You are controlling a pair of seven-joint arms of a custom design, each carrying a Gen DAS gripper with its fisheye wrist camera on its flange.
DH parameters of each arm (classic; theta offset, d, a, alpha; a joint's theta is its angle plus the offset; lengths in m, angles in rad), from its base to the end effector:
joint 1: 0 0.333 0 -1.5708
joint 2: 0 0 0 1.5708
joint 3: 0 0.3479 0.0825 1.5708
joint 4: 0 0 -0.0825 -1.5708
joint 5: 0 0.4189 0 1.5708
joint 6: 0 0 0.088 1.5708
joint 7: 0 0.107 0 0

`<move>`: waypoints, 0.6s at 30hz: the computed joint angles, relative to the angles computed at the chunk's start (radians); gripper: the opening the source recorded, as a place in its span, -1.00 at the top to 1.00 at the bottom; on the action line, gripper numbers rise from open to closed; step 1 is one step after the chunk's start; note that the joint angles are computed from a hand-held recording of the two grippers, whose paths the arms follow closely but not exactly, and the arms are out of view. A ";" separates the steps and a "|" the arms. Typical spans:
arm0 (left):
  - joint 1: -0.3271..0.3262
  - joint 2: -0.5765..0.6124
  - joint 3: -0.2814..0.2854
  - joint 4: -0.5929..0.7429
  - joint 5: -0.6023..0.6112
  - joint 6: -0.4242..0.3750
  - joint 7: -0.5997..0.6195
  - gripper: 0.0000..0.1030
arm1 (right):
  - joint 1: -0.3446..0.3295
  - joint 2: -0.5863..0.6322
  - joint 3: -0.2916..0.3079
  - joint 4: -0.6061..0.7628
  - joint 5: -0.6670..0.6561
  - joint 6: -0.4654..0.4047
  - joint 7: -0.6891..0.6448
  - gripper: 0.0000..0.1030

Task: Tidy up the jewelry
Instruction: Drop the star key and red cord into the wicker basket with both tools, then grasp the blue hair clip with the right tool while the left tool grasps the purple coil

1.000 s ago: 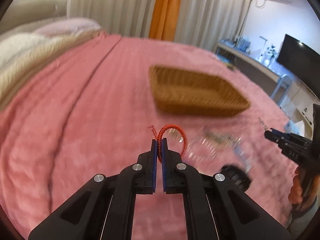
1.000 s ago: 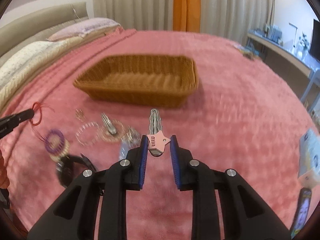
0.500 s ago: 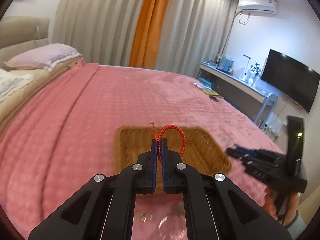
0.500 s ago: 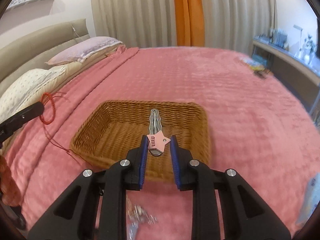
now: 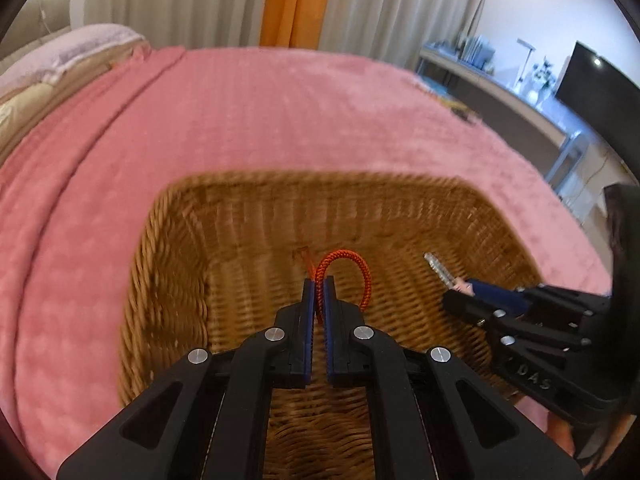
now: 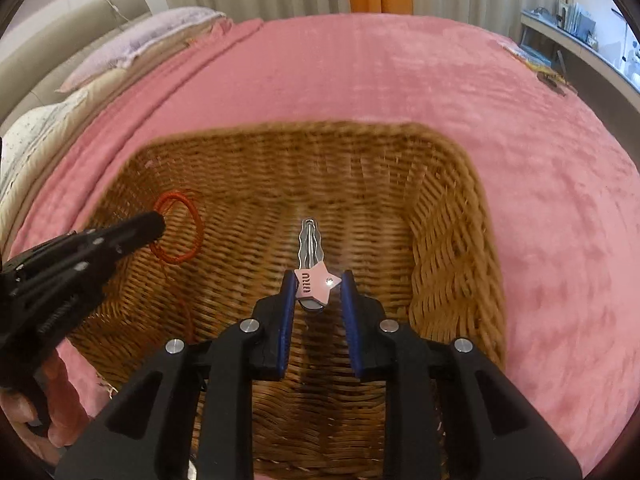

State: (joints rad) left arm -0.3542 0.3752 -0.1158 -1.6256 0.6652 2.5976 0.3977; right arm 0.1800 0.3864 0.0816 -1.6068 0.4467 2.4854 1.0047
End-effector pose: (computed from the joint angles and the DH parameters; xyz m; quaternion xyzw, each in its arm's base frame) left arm 0.6690 -0.3396 0.4860 -0.7375 0.5703 -0.2905 0.2155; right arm 0.7284 0.1838 0.4753 -0.8260 0.4760 -0.0796 0.2913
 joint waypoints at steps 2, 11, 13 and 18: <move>0.009 -0.011 -0.009 -0.015 -0.017 0.012 0.018 0.83 | 0.003 -0.005 -0.002 -0.001 -0.009 -0.006 -0.001 0.59; -0.012 -0.284 -0.018 -0.276 0.243 0.106 -0.264 0.13 | -0.051 -0.181 0.014 -0.170 0.181 0.016 -0.156 0.08; -0.003 -0.349 -0.048 -0.335 0.286 0.093 -0.330 0.09 | -0.056 -0.241 0.004 -0.228 0.231 0.019 -0.201 0.08; 0.032 -0.502 -0.133 -0.497 0.292 0.047 -0.431 0.08 | -0.059 -0.388 -0.042 -0.382 0.366 -0.006 -0.316 0.08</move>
State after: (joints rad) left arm -0.3226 -0.1264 -0.2487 -2.1222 0.9573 2.6443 -0.0334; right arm 0.1209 -0.0018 0.0400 -1.9891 0.8131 2.4789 0.6886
